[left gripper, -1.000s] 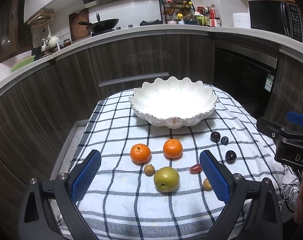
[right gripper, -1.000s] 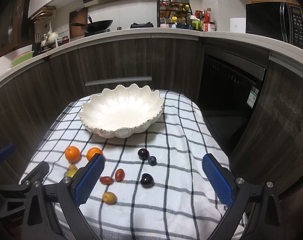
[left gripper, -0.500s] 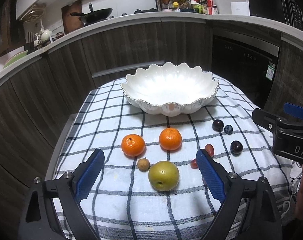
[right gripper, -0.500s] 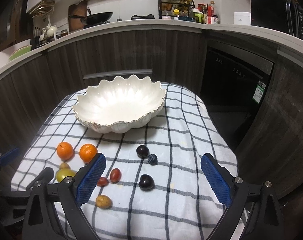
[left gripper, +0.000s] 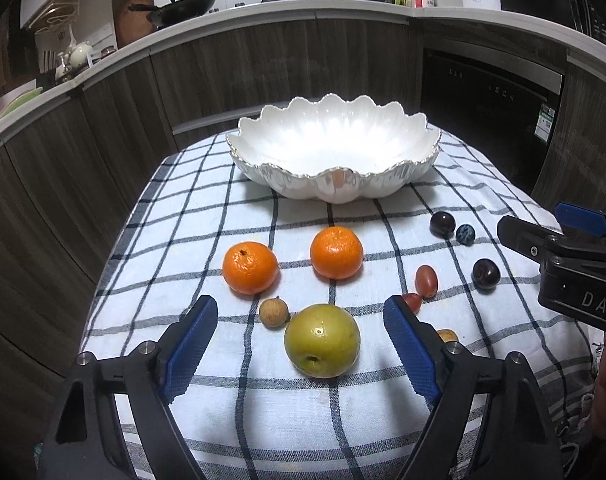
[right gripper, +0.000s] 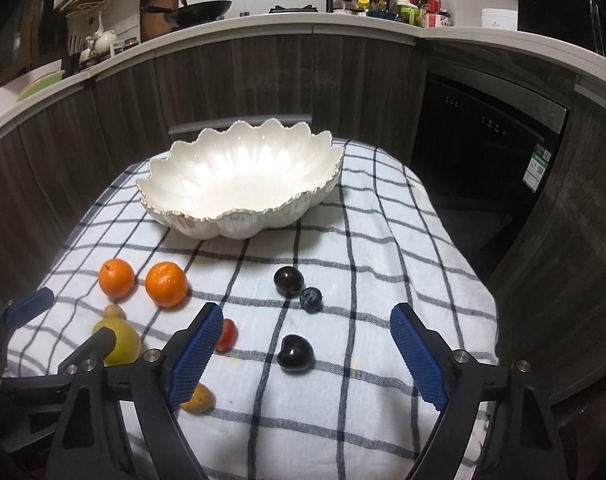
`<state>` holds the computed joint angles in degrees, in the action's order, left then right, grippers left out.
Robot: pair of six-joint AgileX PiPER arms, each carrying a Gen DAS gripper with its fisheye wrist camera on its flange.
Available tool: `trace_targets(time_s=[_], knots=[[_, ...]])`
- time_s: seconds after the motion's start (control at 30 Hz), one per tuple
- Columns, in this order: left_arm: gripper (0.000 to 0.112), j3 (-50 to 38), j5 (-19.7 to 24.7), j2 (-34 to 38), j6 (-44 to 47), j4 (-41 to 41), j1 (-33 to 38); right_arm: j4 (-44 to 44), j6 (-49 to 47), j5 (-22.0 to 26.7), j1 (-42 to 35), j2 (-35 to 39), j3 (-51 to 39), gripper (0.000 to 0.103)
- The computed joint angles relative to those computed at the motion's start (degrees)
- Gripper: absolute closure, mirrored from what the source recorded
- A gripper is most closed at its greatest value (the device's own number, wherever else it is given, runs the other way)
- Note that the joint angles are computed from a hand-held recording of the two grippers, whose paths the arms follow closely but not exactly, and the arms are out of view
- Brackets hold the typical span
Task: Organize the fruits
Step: 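Close the left tool on the green pear while the right tool grasps the dark plum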
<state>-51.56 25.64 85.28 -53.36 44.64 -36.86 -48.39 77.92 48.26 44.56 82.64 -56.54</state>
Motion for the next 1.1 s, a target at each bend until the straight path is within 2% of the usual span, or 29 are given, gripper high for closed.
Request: trace_targets(time_s=[0.33,0.63,0.77,0.97,1.1], knots=[[0.033,-0.4,-2.1,2.9,4.2,-4.2,1.0,2.1,-2.0,-4.6,-2.5,2.7,1.1,0.031],[0.038,-0.8,-2.9,4.4,7.2,-7.4,1.4,4.9,-3.7,-8.3,-4.6,4.3,2.3,0.036],[0.046,-0.9,-3.5,5.2,10.5,-11.1,2.2,5.6,-4.2,-9.5,-5.3,5.2,2.5,0.039],[0.048,-0.8,-4.3,6.0,11.8,-12.6,2.6,7.5,-5.9,-11.3,-6.4,6.5,2.7,0.046],[0.051,-0.8,-4.5,6.6,13.3,-14.2,2.9,8.5,-6.6,-12.3,-7.1,7.2,2.8,0.047]])
